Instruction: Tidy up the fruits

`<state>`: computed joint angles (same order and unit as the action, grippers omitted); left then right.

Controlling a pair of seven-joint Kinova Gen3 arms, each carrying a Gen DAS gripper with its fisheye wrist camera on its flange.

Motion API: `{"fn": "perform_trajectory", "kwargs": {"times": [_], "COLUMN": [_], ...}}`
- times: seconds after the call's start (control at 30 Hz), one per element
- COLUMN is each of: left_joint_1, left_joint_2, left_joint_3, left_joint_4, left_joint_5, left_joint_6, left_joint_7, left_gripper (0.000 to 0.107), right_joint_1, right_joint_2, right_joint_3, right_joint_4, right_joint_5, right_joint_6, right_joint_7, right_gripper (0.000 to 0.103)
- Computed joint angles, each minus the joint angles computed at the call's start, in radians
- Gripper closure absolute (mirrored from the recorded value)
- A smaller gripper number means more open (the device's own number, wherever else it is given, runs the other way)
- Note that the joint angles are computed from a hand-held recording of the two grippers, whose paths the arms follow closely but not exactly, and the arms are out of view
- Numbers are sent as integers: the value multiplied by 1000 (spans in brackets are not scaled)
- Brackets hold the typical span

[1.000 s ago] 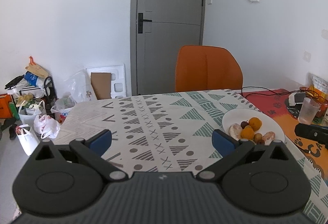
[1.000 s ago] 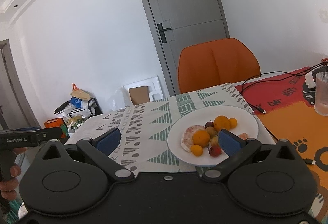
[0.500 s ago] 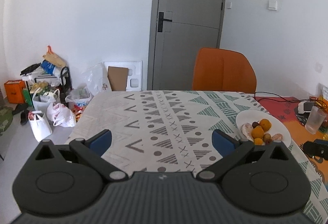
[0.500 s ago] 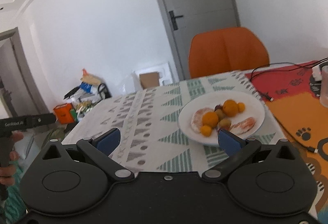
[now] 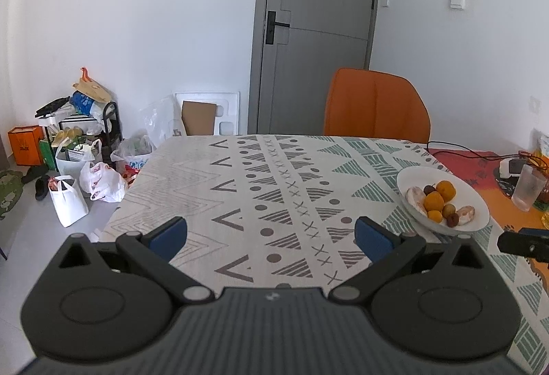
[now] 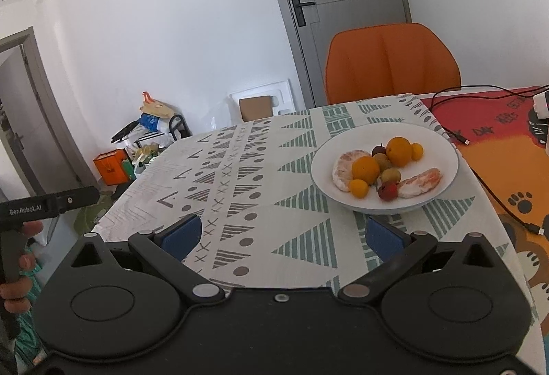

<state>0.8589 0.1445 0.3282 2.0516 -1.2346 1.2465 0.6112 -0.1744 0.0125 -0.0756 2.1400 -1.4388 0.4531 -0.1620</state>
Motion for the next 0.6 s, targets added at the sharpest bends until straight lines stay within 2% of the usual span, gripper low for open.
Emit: {"fn": "perform_trajectory", "kwargs": {"times": [0.6], "left_joint_1": [-5], "left_joint_2": [-1], "left_joint_3": [0], "left_joint_4": [15], "left_joint_5": [-1], "left_joint_6": [-17], "left_joint_7": [20], "left_gripper": [5], "right_joint_1": [2], "right_joint_2": [11], "right_joint_3": [-4], "right_joint_4": [-4], "right_joint_5": [9], "right_joint_6": [17], "right_joint_7": [1], "right_gripper": [0]}}
